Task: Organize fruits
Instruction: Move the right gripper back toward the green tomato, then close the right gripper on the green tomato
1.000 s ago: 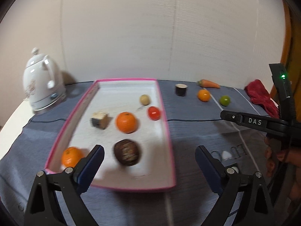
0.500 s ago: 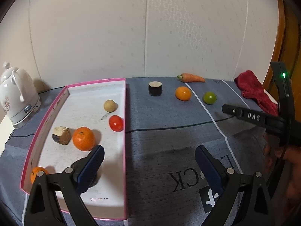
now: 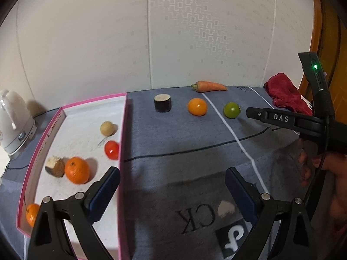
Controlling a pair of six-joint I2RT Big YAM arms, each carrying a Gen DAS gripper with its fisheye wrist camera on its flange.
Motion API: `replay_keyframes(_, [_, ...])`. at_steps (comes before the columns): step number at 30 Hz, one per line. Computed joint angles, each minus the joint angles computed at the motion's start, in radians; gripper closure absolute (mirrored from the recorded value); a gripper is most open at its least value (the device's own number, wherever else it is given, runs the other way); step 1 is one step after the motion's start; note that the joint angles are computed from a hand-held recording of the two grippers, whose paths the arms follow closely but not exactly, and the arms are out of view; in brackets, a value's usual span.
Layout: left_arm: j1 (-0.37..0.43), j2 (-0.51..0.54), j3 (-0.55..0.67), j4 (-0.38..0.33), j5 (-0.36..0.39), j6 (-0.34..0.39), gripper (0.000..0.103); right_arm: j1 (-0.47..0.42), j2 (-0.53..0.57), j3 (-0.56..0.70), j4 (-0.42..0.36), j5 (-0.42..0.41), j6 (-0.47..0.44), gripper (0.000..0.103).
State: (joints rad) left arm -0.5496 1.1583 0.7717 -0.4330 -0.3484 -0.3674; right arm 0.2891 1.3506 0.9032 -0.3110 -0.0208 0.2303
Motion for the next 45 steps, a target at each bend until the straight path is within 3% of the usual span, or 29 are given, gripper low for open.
replay_keyframes(29, [0.079,0.270,0.242,-0.001,0.012,0.078,0.005,-0.020,0.118,0.090,0.013,-0.065,-0.034,0.063])
replay_keyframes(40, [0.104,0.261,0.230,0.012,0.020,0.058,0.005,0.002,0.160,0.123,0.005,-0.055,-0.045,0.064])
replay_keyframes(45, [0.094,0.256,0.220,0.023,0.018,0.052,0.005,0.021,0.179,0.138,-0.015,0.007,-0.082,0.064])
